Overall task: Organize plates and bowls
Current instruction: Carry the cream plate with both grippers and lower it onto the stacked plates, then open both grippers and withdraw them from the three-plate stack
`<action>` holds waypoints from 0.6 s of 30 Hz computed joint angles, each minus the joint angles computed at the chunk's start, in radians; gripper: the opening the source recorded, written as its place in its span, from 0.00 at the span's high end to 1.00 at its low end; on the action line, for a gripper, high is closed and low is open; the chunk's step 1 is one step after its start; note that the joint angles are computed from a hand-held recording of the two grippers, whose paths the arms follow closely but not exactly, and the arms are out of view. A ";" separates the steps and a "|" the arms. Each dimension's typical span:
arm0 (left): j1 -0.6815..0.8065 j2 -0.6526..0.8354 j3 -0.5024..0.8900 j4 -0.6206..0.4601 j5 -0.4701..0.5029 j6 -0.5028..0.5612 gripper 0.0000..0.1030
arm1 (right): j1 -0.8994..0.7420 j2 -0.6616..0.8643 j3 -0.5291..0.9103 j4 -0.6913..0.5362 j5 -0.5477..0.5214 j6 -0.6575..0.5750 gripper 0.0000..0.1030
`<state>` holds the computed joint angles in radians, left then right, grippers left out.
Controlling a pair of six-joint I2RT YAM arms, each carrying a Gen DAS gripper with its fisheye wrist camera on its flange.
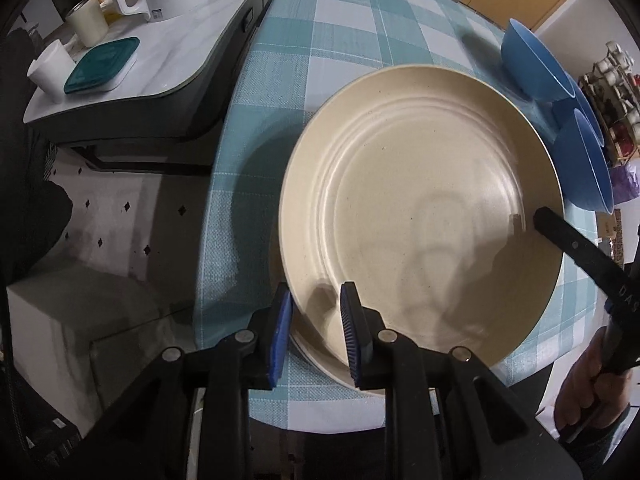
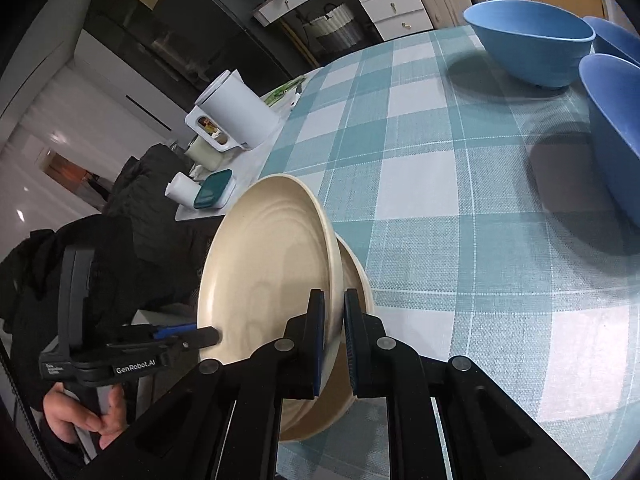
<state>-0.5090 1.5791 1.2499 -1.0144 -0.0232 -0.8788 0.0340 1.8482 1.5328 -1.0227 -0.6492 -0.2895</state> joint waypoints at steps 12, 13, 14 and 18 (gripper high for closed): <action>-0.029 -0.019 0.016 -0.056 -0.057 -0.003 0.76 | 0.013 -0.115 -0.158 0.072 0.042 -0.073 0.89; -0.031 -0.026 0.011 -0.054 -0.062 -0.004 0.76 | 0.014 -0.120 -0.168 0.080 0.046 -0.074 0.89; -0.034 -0.025 0.009 -0.056 -0.063 0.000 0.76 | 0.017 -0.123 -0.177 0.088 0.051 -0.071 0.89; -0.038 -0.004 0.002 -0.050 -0.058 0.004 0.76 | 0.018 -0.153 -0.211 0.130 0.064 -0.068 0.89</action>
